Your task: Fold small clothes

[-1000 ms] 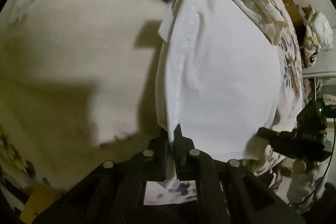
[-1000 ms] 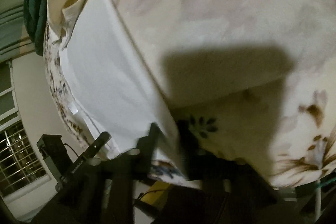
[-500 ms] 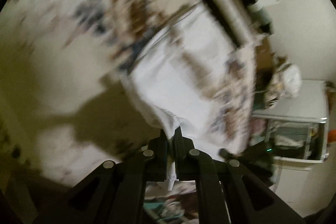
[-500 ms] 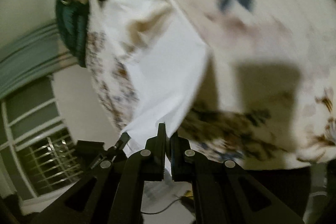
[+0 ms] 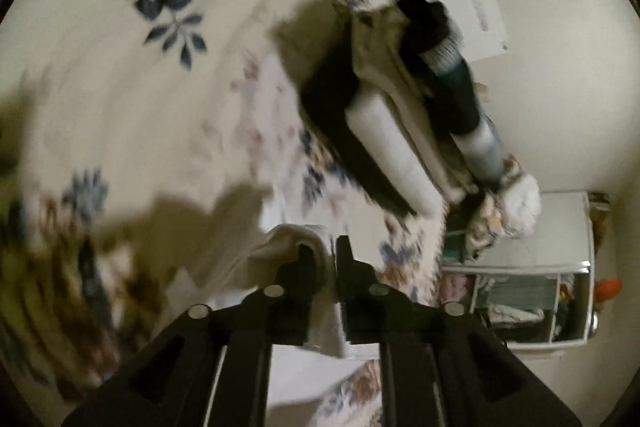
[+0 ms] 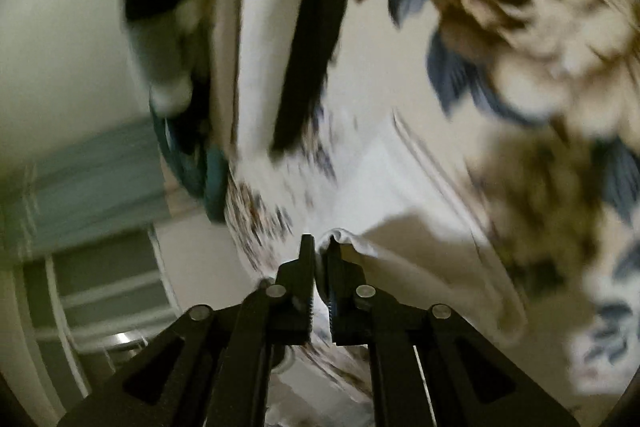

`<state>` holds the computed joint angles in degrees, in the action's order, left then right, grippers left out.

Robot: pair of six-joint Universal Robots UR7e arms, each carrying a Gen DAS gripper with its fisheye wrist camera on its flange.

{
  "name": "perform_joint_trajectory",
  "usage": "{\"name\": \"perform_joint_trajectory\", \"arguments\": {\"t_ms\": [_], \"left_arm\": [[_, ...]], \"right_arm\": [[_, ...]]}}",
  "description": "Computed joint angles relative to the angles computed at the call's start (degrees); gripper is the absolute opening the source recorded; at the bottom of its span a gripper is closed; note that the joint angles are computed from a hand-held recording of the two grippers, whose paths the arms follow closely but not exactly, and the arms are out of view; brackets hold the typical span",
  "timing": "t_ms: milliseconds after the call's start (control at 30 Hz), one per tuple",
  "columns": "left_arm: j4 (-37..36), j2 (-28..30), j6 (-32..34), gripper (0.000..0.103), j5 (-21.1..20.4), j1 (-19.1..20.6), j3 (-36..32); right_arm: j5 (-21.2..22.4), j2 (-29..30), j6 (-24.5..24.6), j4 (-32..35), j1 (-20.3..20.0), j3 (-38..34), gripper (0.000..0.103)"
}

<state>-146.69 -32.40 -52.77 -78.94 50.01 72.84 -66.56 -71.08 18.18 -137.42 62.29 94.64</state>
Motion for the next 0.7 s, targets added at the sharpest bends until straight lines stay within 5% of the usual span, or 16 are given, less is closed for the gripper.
{"name": "perform_joint_trajectory", "arguments": {"t_ms": [200,400,533,700], "left_arm": [[1.18,-0.80,2.65,0.048,4.35,0.73,-0.60],[8.62,-3.97,4.29,0.048,9.07,-0.68,2.54],[17.60,-3.70,6.63,0.048,8.64,-2.37,2.12],[24.41,4.41,11.63,0.048,9.57,-2.01,-8.13]], "right_arm": [[0.70,1.83,0.03,-2.05,-0.49,-4.08,0.057],[-13.66,0.27,-13.40,8.24,2.63,-6.36,0.057],[-27.50,1.42,-25.41,16.89,7.64,-8.19,0.057],[-37.21,6.34,-27.76,15.28,11.54,-10.82,0.053]]}}
